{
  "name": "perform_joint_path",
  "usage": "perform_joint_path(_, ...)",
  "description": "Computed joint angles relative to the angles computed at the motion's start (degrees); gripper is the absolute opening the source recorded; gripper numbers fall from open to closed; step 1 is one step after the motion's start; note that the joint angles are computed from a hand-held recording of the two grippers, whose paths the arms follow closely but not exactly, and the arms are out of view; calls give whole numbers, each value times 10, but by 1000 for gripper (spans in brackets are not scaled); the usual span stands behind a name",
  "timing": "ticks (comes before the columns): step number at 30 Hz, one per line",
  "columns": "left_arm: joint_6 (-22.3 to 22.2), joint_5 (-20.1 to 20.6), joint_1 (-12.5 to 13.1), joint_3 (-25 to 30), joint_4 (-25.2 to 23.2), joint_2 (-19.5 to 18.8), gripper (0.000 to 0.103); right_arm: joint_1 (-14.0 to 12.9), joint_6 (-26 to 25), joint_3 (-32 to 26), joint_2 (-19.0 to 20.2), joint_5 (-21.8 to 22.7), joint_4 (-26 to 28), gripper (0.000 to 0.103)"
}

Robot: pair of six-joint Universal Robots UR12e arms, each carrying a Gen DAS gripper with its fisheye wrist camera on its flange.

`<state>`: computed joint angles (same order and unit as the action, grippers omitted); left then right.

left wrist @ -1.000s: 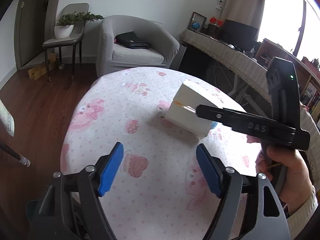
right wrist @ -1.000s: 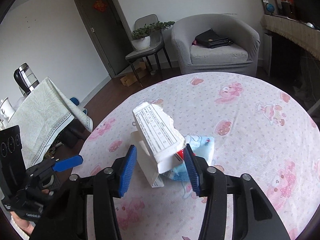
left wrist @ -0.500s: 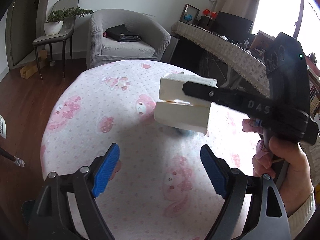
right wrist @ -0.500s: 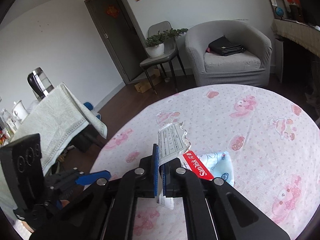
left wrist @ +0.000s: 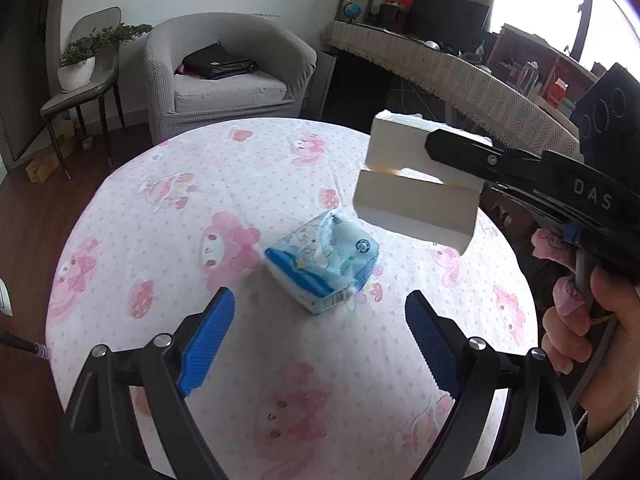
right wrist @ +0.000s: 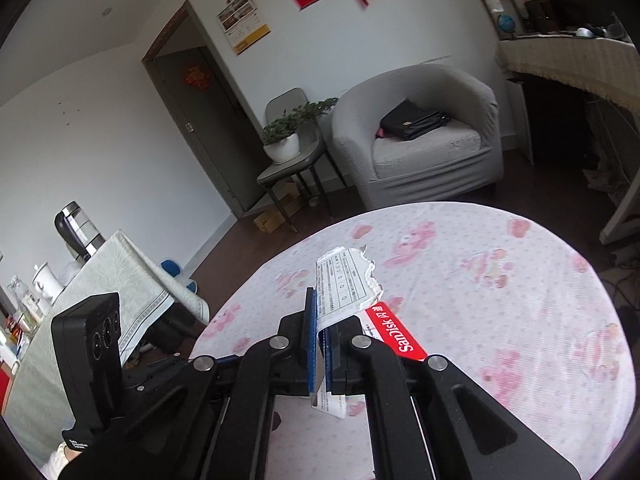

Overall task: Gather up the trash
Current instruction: 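Grasp the blue tissue pack with the left gripper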

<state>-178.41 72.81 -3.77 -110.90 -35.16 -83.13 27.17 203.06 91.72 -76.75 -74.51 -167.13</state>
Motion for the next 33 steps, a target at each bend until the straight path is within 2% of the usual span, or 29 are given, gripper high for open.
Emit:
perform_joint_path(8,28,60,-30,25,-10,-38,91,-14,-3,31,-21,-19,-9,3)
perform_joint_path(12,18,85,-38,37,-23,-54,91,-21,2,41,-28,-20,-11,3)
perform_joint_path(22,10,139,-63,62,-20,-83,95,-28,2,52,-36,-17,2,3)
perform_joint_path(23,11,145,-65,64,-21,-85,94,-28,5,52,-37,-17,5,3)
perform_joint_path(26,10,147,-68,61,-8,-85,83,-27,9,50,-37,-19,11,3)
perform_joint_path(33,-18,123,-58,36,24,-61,72,-16,6,53,-41,-23,21,3)
